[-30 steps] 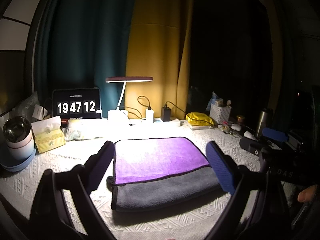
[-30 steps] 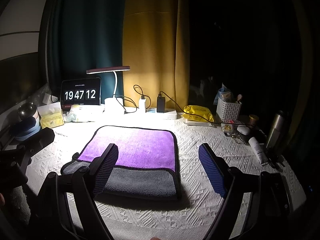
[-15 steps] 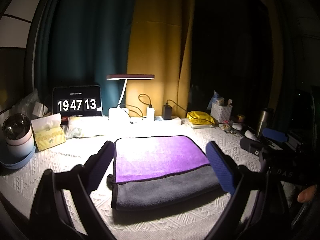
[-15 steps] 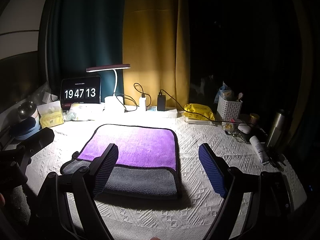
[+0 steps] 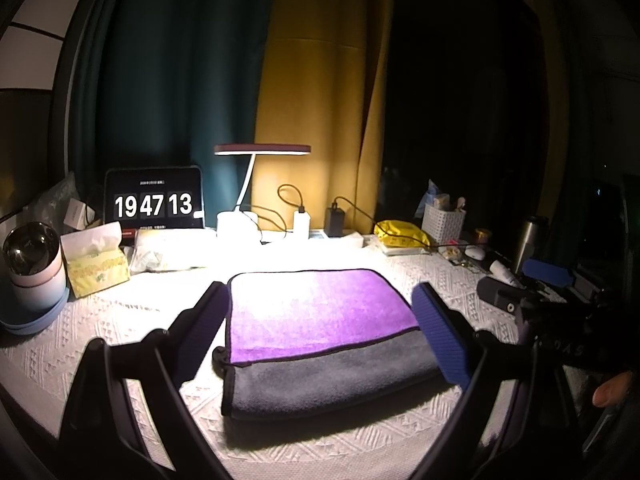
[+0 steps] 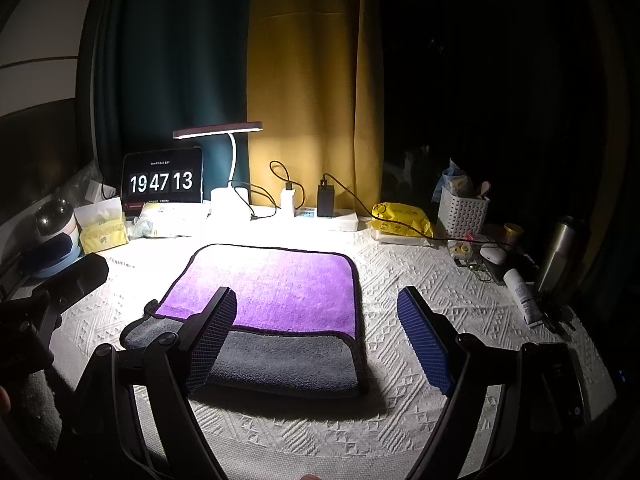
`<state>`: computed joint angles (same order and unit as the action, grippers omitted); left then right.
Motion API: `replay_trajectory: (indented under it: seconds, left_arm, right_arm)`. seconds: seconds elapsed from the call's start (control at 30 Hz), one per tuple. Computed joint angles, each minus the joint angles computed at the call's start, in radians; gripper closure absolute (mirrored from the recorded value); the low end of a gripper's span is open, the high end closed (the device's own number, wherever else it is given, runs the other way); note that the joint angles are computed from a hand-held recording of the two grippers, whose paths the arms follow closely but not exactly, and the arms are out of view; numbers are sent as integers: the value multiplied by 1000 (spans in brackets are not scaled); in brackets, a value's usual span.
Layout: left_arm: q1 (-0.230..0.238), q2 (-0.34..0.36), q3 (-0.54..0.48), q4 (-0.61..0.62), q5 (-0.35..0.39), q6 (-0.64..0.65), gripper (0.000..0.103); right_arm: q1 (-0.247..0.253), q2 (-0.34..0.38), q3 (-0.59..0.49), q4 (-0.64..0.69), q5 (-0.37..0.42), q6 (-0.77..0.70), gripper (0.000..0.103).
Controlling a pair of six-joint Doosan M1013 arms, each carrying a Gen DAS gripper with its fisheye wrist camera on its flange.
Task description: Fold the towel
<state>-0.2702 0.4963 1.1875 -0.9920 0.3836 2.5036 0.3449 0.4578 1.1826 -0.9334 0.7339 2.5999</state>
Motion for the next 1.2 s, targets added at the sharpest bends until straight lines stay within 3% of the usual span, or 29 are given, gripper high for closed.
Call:
replay_trajectory:
  seconds: [0.33,0.7,0.93,1.1,1.17,1.2]
  left_arm:
    - [3,20,-28,58,26,-61,10]
    - [1,111,-158,414,167,-429,10]
    - [4,185,-258,543,301,-581,11]
    - [8,231,-319,612,394,-681,34]
    - [10,255,-353,628,446,-711,43]
    - [10,262,-363,642,462,-719,45]
  right_arm:
    - [-7,10,-13,36,3,-28,18]
    - [-43,39,-41,134,24,-89,18]
    - [-81,55,-40,225,0,-154,18]
    - [-112,80,-59,361,-1,-256,27]
    - [-124,93,-71,425,6,-317,35]
    - [-131,98,-76,460,10,-348,44]
